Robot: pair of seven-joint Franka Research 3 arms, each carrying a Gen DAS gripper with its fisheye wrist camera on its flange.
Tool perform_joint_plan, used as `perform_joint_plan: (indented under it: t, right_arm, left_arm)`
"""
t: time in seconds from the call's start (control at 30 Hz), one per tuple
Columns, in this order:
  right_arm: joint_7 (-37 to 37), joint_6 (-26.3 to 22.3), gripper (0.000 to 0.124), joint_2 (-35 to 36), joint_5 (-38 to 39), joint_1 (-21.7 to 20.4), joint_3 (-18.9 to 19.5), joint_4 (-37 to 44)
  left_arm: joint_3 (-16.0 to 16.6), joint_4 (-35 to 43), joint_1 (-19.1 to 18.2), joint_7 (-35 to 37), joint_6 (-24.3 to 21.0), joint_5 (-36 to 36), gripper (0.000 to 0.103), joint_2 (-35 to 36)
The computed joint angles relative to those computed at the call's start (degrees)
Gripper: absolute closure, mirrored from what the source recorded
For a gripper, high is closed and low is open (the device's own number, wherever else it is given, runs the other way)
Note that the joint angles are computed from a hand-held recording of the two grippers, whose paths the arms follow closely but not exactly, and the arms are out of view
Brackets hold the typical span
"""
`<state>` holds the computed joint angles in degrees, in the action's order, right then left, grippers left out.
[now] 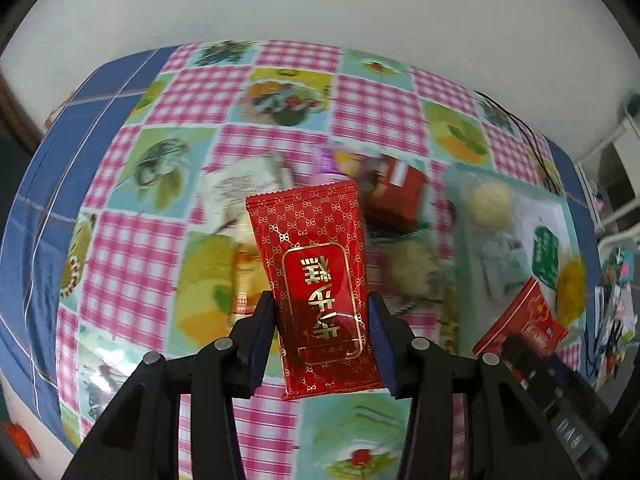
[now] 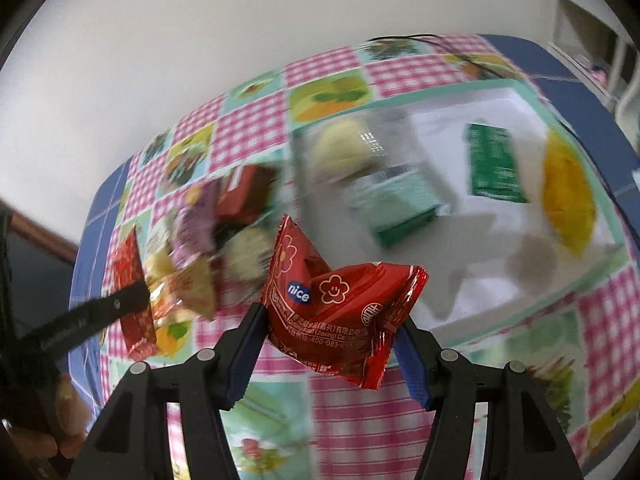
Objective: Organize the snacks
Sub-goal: 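Carry the red nice wrapper and red envelope packet over the white tray with both grippers, then open both grippers to drop the red packets into the tray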
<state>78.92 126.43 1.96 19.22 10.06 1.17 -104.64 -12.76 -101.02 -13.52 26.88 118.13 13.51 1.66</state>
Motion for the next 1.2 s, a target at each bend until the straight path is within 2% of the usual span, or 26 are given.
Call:
perform_joint_plan:
  t: [0.23,0.63,0.87,1.2]
  right_arm:
    - [2.3,1.2,0.059,1.9,-0.8,-2.7,-2.0,1.8]
    - [1.5,5.8,0.059,4.0,0.3,-5.8,-2.9,3.5]
    - [1.4,6.3,0.059,5.0,0.9,-6.2,-2.8,4.4]
    - [1.7,6.4,0.059,6.7,1.5,-6.2,-2.6,6.0]
  left_arm:
    - [-1.3,8.9,-3.0,3.0,-1.5,3.3,0.056,6.9]
    - [-0.7,25.3,-9.4,9.9,-3.0,7.0,0.056,19.7]
    - [0.5,29.2,-11.2,12.2,-3.5,7.2,0.056,23.7]
    - [1.2,30.4,-12.2,13.1,-2.0,7.8,0.056,25.5]
